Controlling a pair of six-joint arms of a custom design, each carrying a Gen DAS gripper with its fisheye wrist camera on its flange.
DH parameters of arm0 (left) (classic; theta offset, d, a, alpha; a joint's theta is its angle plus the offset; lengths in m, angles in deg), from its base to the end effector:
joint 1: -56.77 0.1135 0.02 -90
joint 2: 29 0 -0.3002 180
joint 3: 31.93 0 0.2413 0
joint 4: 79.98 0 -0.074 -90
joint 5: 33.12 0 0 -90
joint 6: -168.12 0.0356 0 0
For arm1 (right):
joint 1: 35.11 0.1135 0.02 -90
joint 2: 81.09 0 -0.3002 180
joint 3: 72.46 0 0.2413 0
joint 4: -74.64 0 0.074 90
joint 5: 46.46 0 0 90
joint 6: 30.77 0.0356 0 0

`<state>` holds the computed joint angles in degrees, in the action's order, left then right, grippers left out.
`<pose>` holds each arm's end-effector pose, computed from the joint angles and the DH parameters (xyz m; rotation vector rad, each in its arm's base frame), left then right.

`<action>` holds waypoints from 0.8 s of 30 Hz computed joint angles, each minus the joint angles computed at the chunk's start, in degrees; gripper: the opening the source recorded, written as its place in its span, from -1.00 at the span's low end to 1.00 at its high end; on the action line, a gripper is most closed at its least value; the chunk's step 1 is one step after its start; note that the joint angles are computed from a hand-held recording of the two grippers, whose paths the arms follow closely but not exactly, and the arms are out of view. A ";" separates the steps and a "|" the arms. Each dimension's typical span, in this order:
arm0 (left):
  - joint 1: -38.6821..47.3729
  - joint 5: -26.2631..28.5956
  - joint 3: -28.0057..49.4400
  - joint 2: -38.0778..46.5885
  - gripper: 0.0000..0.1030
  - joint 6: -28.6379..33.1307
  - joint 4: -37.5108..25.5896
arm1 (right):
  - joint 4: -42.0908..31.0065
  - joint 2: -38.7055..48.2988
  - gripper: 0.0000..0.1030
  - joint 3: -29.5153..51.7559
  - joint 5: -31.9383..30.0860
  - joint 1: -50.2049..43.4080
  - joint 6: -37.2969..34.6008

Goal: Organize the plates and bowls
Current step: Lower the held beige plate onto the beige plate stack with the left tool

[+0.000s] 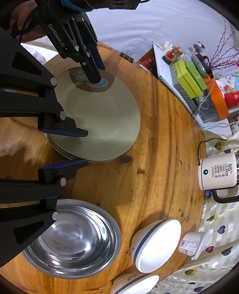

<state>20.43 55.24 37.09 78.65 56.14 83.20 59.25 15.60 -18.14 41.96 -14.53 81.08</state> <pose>0.2919 -0.2135 0.1587 0.3109 2.5596 -0.3585 0.2727 0.1035 0.1563 0.0185 2.6099 0.3065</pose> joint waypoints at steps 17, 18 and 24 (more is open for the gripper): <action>-0.41 -1.81 -0.90 -1.75 -0.30 -0.35 0.38 | -0.10 -1.98 -0.52 -0.85 0.10 0.10 -0.82; -0.46 -2.08 -0.95 -1.98 -0.30 -0.42 0.32 | -0.12 -2.35 -0.52 -0.96 0.09 0.09 -0.98; -0.83 -3.19 -1.03 -3.13 -0.30 -0.53 -0.11 | 0.34 -5.22 -0.52 -2.07 0.19 0.15 -1.89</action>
<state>19.60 52.05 36.06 75.52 55.61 83.09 59.59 10.38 -20.21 42.15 -14.39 79.19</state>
